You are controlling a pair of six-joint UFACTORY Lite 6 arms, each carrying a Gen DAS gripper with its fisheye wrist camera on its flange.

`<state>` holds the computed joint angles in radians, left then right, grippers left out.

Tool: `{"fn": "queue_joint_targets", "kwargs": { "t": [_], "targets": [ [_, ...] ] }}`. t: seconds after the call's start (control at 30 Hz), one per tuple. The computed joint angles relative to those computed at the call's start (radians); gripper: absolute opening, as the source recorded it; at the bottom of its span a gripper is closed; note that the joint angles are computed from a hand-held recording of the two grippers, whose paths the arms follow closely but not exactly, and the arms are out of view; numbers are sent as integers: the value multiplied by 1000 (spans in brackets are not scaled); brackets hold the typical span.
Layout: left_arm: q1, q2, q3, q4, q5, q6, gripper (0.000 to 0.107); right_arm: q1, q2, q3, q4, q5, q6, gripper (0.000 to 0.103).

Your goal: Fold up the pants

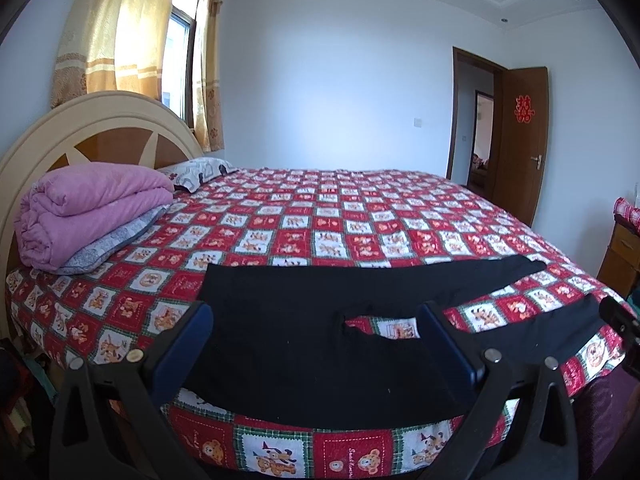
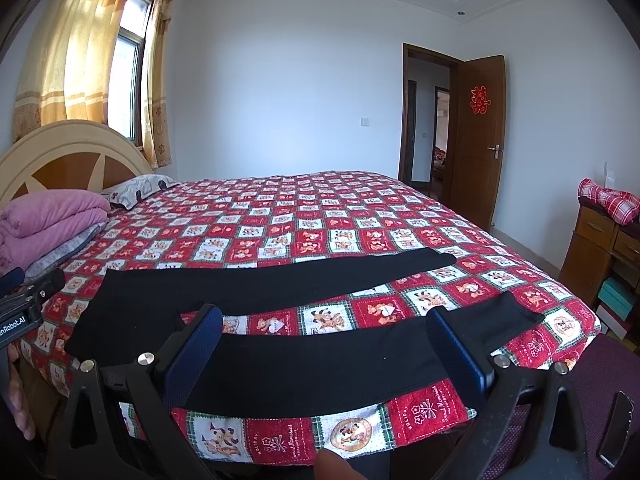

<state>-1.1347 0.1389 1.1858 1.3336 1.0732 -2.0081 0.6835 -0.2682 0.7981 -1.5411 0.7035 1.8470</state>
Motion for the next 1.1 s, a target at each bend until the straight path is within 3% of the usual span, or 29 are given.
{"fn": "queue_joint_targets", "kwargs": {
  "t": [0.23,0.4,0.53,0.67,0.77,0.93,1.03,1.1],
  "targets": [
    [217,10,-87,49,-53,11,103,-96,81,3,-61,-74,41,102],
    [554,36,-98,99,-262,67,103,-191,177,2,-172,-197,160,102],
    [764,210,85,36,-484,261,103,-216,280,9,-291,-233,276,102],
    [862,463,379,-123,-573,551,103,-237,368,35,-341,-237,312,102],
    [926,668,646,-367,-600,853,102,-278,406,41,-410,-253,377,102],
    [1011,942,1049,-825,-535,1322,96,-344,449,64,-464,-293,450,102],
    [1037,1051,1213,-1000,-494,1512,83,-373,475,86,-472,-311,468,102],
    [1040,1110,1305,-1061,-458,1590,58,-384,487,93,-489,-312,486,102]
  ]
}}
